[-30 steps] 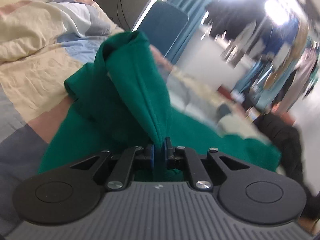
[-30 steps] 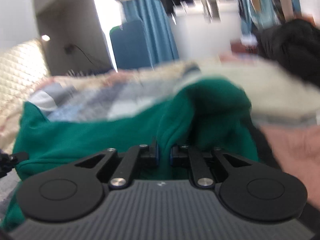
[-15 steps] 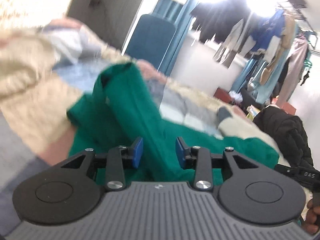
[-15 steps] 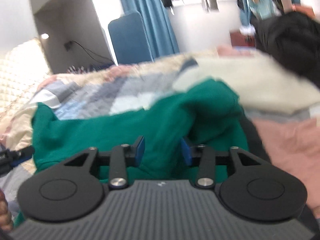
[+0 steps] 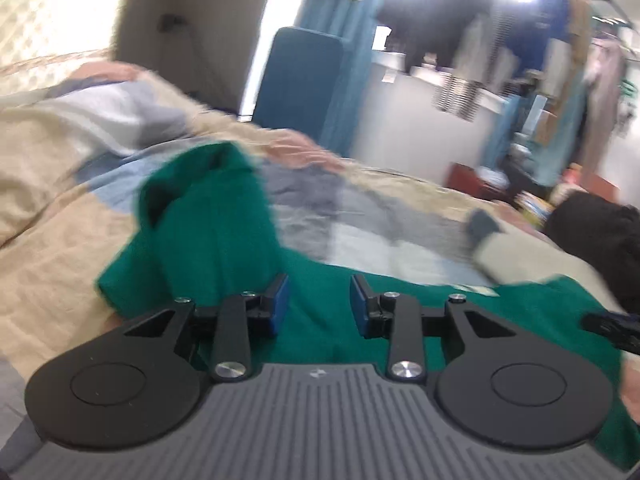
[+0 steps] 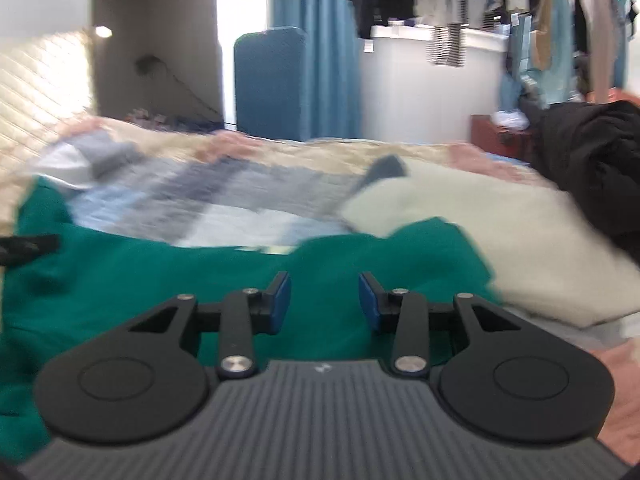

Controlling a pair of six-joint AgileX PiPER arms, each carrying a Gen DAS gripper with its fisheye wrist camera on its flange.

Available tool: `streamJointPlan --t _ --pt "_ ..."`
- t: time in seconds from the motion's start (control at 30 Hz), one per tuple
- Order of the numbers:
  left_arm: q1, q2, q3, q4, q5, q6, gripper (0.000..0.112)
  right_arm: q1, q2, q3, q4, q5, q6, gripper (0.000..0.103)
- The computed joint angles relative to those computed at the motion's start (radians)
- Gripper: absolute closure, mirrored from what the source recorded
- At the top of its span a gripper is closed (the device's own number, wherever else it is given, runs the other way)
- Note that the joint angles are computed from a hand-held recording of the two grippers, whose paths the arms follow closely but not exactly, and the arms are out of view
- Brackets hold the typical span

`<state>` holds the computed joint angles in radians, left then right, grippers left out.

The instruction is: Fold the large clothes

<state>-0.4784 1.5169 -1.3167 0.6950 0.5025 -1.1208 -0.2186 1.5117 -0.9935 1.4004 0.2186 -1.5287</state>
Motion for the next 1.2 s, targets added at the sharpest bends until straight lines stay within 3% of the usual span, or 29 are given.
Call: streamJointPlan --t 0.07,0.17,0.27,0.33,0.43,0.6,0.7,0.87,1.0,1.07,1.2 --pt "0.053 0.014 0.013 -0.061 -0.017 0.015 0.08 0.005 0.024 0.002 0.045 -0.064 -0.034 0.064" --pt "0.113 0.04 0.013 -0.154 -0.023 0.06 0.095 -0.02 0.074 -0.02 -0.048 -0.07 0.092 0.064" --pt "0.148 0.056 0.024 -0.178 -0.034 0.06 0.098 -0.028 0.141 -0.051 -0.166 -0.065 0.22 0.064" --pt "0.175 0.081 0.016 -0.265 -0.041 0.145 0.099 -0.032 0.181 -0.076 -0.277 -0.042 0.343 0.064" --pt "0.198 0.116 0.005 -0.359 -0.036 0.26 0.099 -0.029 0.209 -0.082 -0.189 -0.044 0.265 0.064" --pt "0.193 0.11 0.001 -0.372 -0.027 0.275 0.099 -0.031 0.185 -0.051 -0.071 -0.046 0.169 0.064" --pt "0.199 0.066 -0.002 -0.442 0.006 0.349 0.098 -0.037 0.153 -0.039 -0.131 -0.029 0.24 0.064" --pt "0.167 -0.12 0.09 -0.421 0.085 0.354 0.089 -0.111 0.029 0.014 -0.134 0.075 0.292 0.062" --pt "0.137 -0.269 0.133 -0.41 0.204 0.334 0.088 -0.195 -0.105 0.065 -0.191 0.196 0.363 0.062" --pt "0.121 -0.348 0.152 -0.411 0.256 0.317 0.086 -0.253 -0.164 0.069 -0.258 0.293 0.428 0.062" --pt "0.079 -0.504 0.19 -0.404 0.395 0.305 0.07 -0.392 -0.247 0.041 -0.313 0.517 0.448 0.062"
